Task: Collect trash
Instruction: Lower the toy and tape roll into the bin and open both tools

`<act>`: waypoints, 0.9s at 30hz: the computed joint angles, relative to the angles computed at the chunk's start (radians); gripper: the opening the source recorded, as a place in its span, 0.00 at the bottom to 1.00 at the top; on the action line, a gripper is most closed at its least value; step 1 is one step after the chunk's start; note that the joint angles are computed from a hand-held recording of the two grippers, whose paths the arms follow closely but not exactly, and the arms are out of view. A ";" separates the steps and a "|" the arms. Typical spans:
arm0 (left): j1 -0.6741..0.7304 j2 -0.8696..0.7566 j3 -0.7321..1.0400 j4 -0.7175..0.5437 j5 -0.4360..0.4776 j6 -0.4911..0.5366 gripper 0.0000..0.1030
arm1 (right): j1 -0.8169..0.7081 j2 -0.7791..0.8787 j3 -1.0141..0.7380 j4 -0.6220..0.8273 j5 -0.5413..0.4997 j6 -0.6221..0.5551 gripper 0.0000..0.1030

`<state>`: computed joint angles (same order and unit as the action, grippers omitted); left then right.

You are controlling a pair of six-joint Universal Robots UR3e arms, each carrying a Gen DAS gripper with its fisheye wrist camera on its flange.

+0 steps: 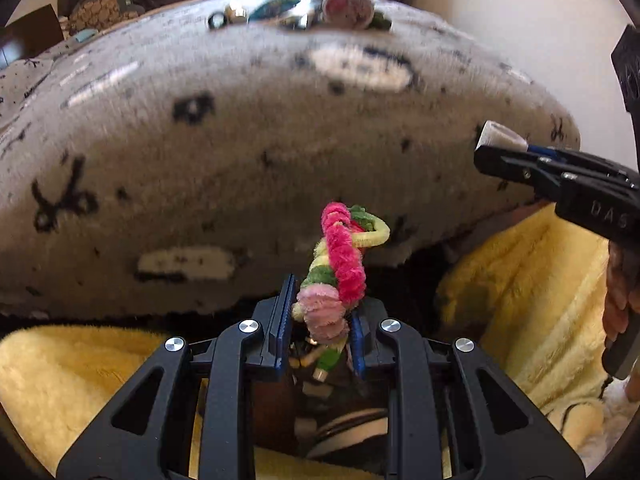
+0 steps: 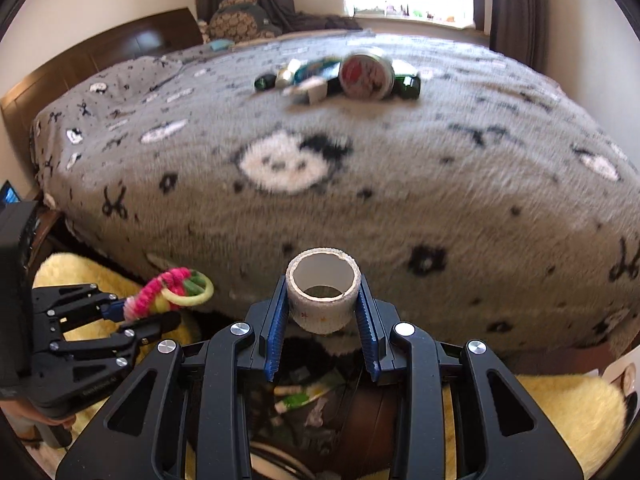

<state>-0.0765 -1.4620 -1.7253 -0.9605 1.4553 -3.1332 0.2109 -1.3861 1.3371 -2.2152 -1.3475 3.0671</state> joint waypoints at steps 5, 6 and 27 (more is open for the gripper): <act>0.001 -0.028 -0.053 0.018 0.001 0.002 0.22 | 0.009 0.027 0.043 0.000 0.011 0.001 0.32; 0.003 -0.038 -0.064 0.022 -0.007 0.001 0.22 | 0.014 0.032 0.055 -0.003 0.007 -0.001 0.32; 0.004 -0.217 -0.088 -0.003 -0.098 0.003 0.33 | 0.008 0.194 0.037 0.150 0.073 0.024 0.35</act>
